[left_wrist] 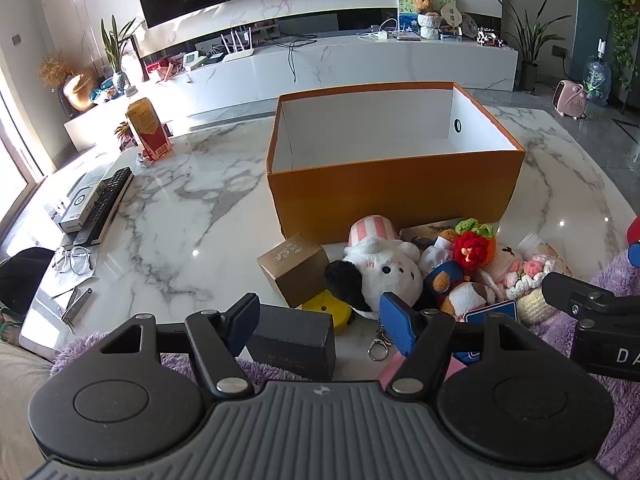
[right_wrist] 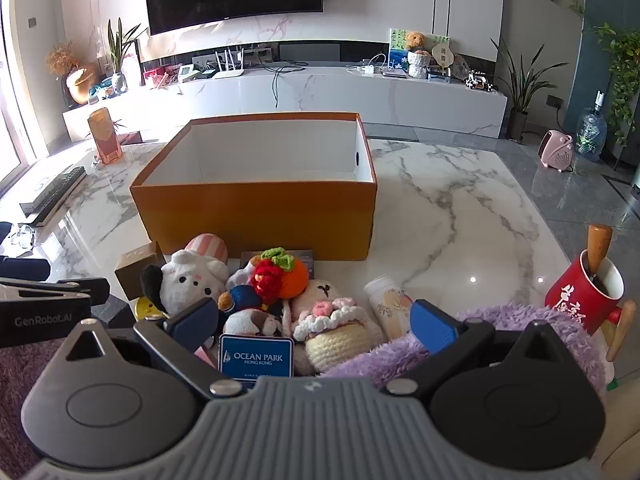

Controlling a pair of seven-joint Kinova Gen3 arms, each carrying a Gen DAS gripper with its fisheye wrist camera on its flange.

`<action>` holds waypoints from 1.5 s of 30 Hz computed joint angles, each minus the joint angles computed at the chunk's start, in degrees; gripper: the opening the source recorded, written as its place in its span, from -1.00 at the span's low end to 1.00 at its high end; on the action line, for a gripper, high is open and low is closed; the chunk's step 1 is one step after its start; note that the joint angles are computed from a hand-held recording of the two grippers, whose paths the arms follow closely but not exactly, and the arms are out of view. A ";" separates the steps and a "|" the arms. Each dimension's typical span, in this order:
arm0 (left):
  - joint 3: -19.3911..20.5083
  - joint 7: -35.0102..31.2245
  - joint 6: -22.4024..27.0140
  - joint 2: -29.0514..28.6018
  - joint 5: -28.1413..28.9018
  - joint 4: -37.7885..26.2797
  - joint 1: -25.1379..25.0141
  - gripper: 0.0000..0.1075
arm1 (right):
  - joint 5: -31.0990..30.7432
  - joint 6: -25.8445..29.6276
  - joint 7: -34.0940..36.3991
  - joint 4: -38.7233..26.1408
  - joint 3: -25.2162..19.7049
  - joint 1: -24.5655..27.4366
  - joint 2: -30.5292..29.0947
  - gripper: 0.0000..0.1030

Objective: Organize objects
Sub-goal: 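Move both grippers toward the pile of plush toys in front of the box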

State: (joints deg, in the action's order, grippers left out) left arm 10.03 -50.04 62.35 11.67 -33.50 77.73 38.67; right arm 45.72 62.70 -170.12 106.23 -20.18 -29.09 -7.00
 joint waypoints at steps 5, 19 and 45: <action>0.02 -0.51 0.15 0.02 0.94 -0.20 -0.32 0.47 | -0.20 0.20 0.81 -0.47 0.04 -0.25 0.49 0.98; -0.04 -1.06 0.04 0.11 1.26 -0.28 -0.30 0.46 | -1.39 -0.66 2.28 -0.74 0.73 -0.28 0.59 0.98; 0.54 -4.62 -3.28 -0.94 6.08 1.14 -2.85 0.36 | -3.10 -2.00 2.91 -0.42 1.26 0.62 0.58 0.98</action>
State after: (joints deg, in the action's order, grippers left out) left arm 10.58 -54.65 59.07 10.74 -27.42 78.88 35.81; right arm 42.62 60.70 -167.20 105.81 -18.92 -28.48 -6.42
